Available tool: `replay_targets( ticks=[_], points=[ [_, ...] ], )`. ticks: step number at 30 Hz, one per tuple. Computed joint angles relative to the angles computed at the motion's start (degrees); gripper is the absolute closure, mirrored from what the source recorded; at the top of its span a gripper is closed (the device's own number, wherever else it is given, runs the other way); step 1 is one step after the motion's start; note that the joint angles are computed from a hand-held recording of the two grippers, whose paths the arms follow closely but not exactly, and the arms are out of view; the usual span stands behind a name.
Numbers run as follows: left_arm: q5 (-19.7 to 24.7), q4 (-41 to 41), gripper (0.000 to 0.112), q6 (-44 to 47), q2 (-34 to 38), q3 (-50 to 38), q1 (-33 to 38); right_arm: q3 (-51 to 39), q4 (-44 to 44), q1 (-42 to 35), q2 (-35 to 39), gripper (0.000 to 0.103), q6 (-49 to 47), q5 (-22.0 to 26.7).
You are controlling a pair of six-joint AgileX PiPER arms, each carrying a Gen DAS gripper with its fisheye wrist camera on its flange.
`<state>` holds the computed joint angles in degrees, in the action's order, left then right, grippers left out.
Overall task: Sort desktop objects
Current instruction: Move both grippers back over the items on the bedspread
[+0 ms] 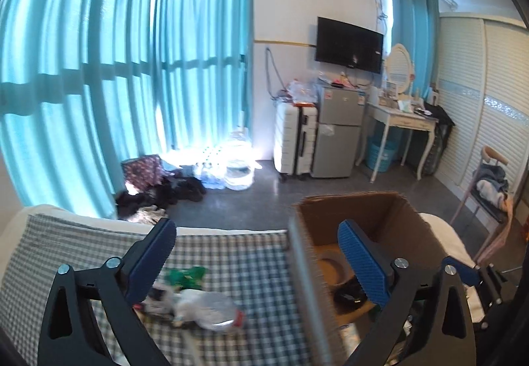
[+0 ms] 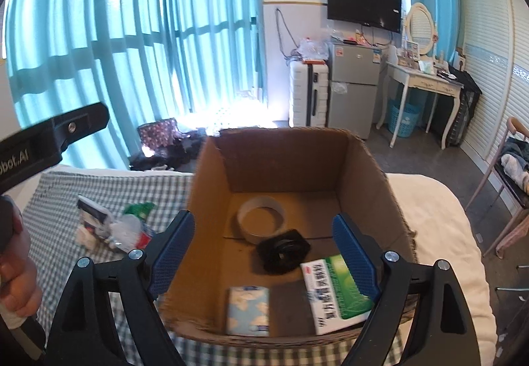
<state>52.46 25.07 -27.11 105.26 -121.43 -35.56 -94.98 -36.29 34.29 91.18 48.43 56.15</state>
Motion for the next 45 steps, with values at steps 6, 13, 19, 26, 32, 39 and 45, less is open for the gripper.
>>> replay_targets(
  ticks=[6,13,19,26,32,39,45],
  points=[
    [-0.9,4.7,0.009,-3.1,-6.5,8.1,2.5,-3.7,-1.5,4.2,2.1,0.016,0.0,1.4],
    [-2.1,4.7,0.009,-3.3,-13.1,15.0,6.5,-9.1,-1.8,7.6,5.2,0.015,-0.1,3.2],
    [-1.7,2.2,0.009,-0.8,-17.0,16.7,10.7,-16.1,-2.5,10.8,9.1,0.015,-0.9,5.4],
    [-1.5,-0.2,0.009,2.0,-20.5,20.8,16.1,-21.8,-2.2,14.0,12.7,0.010,-2.4,5.4],
    [-3.8,-8.5,0.009,9.1,-23.6,25.7,22.6,-28.3,-2.4,16.6,18.0,0.007,-6.0,6.1],
    [-5.8,-24.0,0.009,20.9,-24.8,30.6,31.5,-33.6,-2.5,17.3,23.0,0.000,-6.1,5.3],
    [-9.4,-18.6,0.009,19.0,-25.7,38.2,31.6,-38.0,-0.1,16.3,27.0,0.000,-6.6,6.3]
  ],
)
